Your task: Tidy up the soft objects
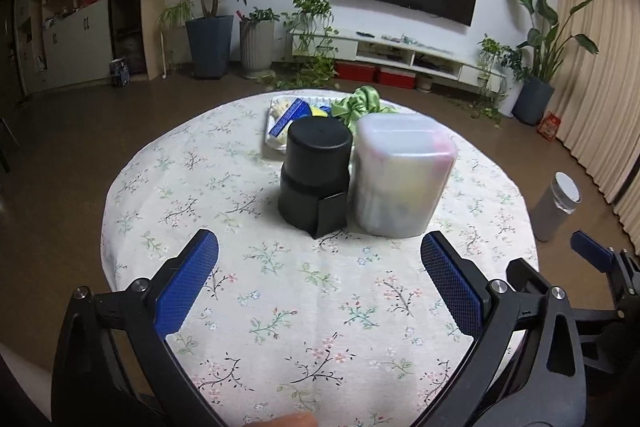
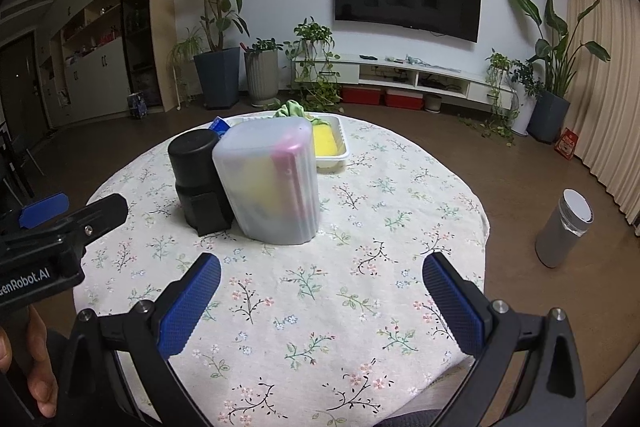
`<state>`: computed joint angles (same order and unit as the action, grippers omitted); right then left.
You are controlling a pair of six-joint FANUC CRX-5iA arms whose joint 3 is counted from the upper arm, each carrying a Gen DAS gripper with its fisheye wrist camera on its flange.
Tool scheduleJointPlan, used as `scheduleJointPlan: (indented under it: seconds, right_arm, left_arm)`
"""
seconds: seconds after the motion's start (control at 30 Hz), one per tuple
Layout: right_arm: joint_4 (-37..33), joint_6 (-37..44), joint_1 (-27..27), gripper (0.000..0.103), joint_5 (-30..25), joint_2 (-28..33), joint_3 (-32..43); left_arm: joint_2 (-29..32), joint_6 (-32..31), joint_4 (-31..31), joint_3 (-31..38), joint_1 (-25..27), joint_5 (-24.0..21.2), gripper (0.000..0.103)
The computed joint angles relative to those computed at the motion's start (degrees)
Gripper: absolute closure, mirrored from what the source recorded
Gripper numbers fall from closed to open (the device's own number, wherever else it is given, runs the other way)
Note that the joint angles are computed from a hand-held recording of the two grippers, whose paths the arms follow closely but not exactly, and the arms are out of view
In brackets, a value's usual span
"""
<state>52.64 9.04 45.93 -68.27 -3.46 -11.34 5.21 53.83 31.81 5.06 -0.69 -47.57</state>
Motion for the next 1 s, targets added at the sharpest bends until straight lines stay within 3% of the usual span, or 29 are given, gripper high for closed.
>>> scheduleJointPlan:
  seconds: [0.2, 0.57, 1.0]
  right_arm:
    - [-0.5, -0.3, -0.2, 0.0, -1.5, 1.3, 1.3]
    - [-0.8, -1.2, -0.2, 0.0, -3.4, 3.2, 2.8]
    - [-2.4, -1.4, -0.6, 0.0, -3.2, 3.1, 2.9]
  left_arm:
    - [0.4, 2.3, -4.0, 1.2, -0.9, 0.5, 0.0]
    - [0.7, 4.2, -5.3, 1.4, -0.3, 0.8, 0.0]
    - [2.0, 3.8, -3.0, 1.4, 0.9, -0.4, 0.0]
